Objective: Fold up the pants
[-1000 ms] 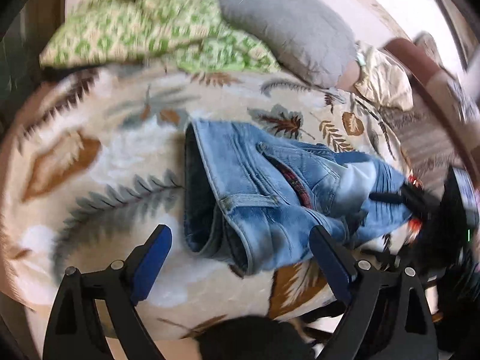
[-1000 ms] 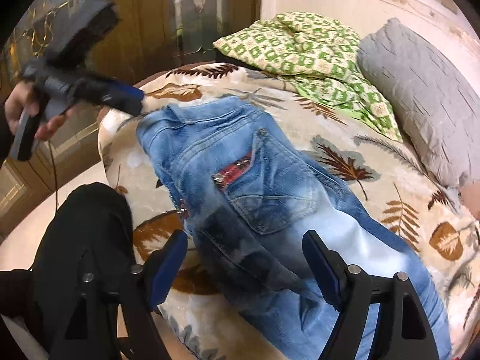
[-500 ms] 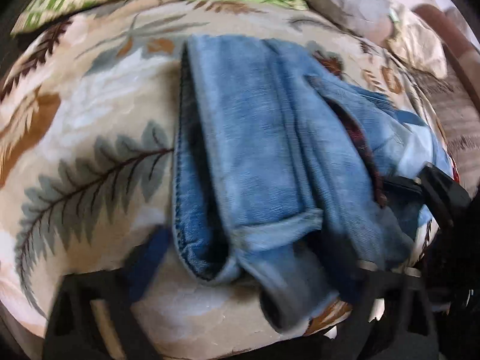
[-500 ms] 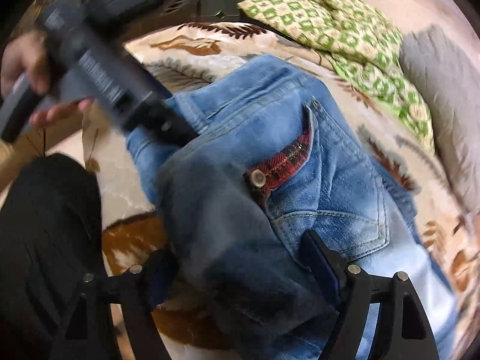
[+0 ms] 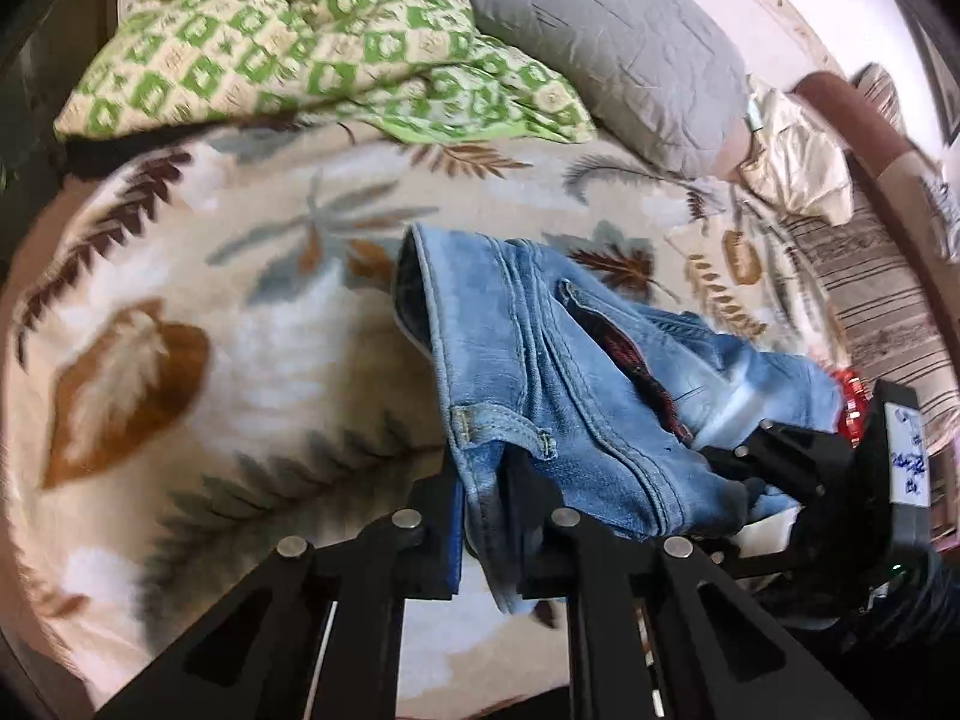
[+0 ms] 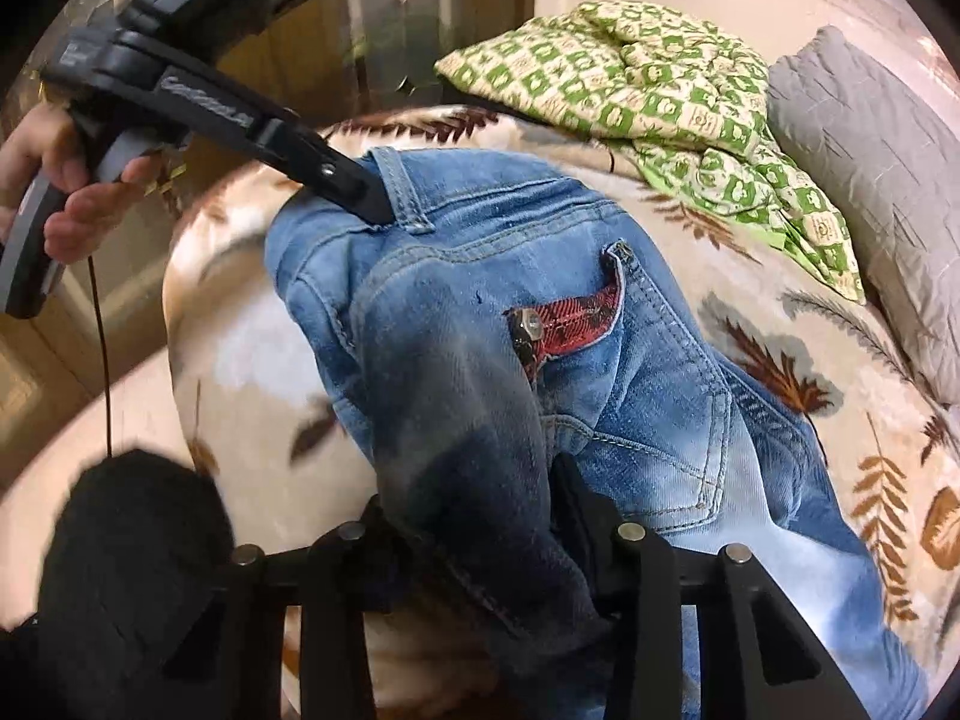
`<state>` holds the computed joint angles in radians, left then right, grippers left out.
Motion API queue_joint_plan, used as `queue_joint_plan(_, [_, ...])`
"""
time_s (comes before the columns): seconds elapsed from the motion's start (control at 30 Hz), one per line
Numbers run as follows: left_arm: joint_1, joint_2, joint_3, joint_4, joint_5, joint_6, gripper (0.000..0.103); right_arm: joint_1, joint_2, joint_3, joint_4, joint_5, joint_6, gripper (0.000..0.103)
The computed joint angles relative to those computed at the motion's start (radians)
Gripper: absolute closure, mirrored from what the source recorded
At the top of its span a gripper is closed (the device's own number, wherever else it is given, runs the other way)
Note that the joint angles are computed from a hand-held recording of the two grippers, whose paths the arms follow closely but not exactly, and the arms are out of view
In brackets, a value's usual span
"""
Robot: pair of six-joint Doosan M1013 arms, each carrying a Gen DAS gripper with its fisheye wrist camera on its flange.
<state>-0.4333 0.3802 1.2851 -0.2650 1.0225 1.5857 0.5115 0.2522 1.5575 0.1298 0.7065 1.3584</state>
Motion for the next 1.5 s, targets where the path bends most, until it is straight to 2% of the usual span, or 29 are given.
queue_joint_plan(0.07, [-0.01, 0.019, -0.014, 0.053, 0.041, -0.007, 0.093, 0.015, 0.019, -0.02, -0.055, 0.022, 0.049, 0.059])
queue_joint_plan(0.1, [-0.017, 0.029, -0.015, 0.071, 0.059, -0.008, 0.092, 0.019, 0.031, -0.032, -0.07, 0.054, 0.056, 0.057])
queue_joint_plan(0.13, [-0.022, 0.037, -0.014, 0.087, 0.077, -0.008, 0.087, 0.024, 0.041, -0.039, -0.086, 0.079, 0.061, 0.05])
queue_joint_plan(0.17, [-0.031, 0.047, -0.009, 0.114, 0.09, -0.019, 0.078, 0.03, 0.045, -0.035, -0.115, 0.078, 0.078, 0.034])
queue_joint_plan(0.2, [-0.039, 0.049, 0.003, 0.147, 0.076, -0.039, 0.068, 0.04, 0.047, -0.028, -0.17, 0.079, 0.114, 0.027])
queue_joint_plan(0.23, [-0.047, 0.043, 0.019, 0.179, 0.041, -0.062, 0.047, 0.044, 0.046, -0.023, -0.196, 0.081, 0.13, 0.022])
queue_joint_plan(0.27, [-0.059, 0.038, 0.025, 0.239, 0.026, -0.104, 0.024, 0.048, 0.042, -0.015, -0.216, 0.077, 0.144, 0.022])
queue_joint_plan(0.3, [-0.073, 0.034, 0.025, 0.325, 0.029, -0.17, 0.019, 0.047, 0.033, -0.004, -0.213, 0.07, 0.143, 0.022])
queue_joint_plan(0.33, [-0.079, 0.023, 0.032, 0.359, 0.016, -0.201, 0.018, 0.045, 0.024, 0.002, -0.207, 0.08, 0.141, 0.022])
queue_joint_plan(0.4, [-0.081, -0.012, 0.05, 0.343, -0.032, -0.192, 0.016, 0.038, -0.007, 0.027, -0.209, 0.081, 0.145, 0.022])
queue_joint_plan(0.47, [-0.105, -0.047, 0.065, 0.396, -0.071, -0.202, 0.008, 0.03, -0.054, 0.066, -0.227, 0.055, 0.166, 0.022])
queue_joint_plan(0.57, [-0.153, -0.078, 0.077, 0.446, -0.126, -0.172, 0.007, 0.008, -0.134, 0.124, -0.239, 0.027, 0.245, 0.022])
queue_joint_plan(0.63, [-0.186, -0.081, 0.073, 0.445, -0.147, -0.14, 0.007, -0.011, -0.188, 0.157, -0.29, 0.028, 0.351, 0.022])
queue_joint_plan(0.77, [-0.266, -0.056, 0.036, 0.474, -0.181, -0.095, 0.007, -0.032, -0.283, 0.209, -0.499, 0.126, 0.658, 0.022])
queue_joint_plan(0.93, [-0.341, -0.006, -0.037, 0.397, -0.202, -0.001, 0.007, -0.091, -0.382, 0.265, -0.611, 0.258, 0.862, 0.022])
queue_joint_plan(1.0, [-0.363, 0.015, -0.062, 0.366, -0.19, 0.048, 0.007, -0.13, -0.435, 0.301, -0.6, 0.284, 0.91, 0.022])
queue_joint_plan(1.1, [-0.384, 0.043, -0.098, 0.343, -0.176, 0.108, 0.007, -0.183, -0.478, 0.333, -0.559, 0.285, 0.949, 0.022])
queue_joint_plan(1.23, [-0.406, 0.061, -0.123, 0.317, -0.213, 0.249, 0.007, -0.249, -0.526, 0.383, -0.444, 0.228, 0.949, 0.022])
queue_joint_plan(1.37, [-0.42, 0.096, -0.18, 0.289, -0.215, 0.366, 0.007, -0.3, -0.532, 0.427, -0.341, 0.171, 0.943, 0.022])
queue_joint_plan(1.5, [-0.423, 0.135, -0.24, 0.284, -0.178, 0.368, 0.007, -0.352, -0.494, 0.439, -0.259, 0.149, 0.905, 0.023])
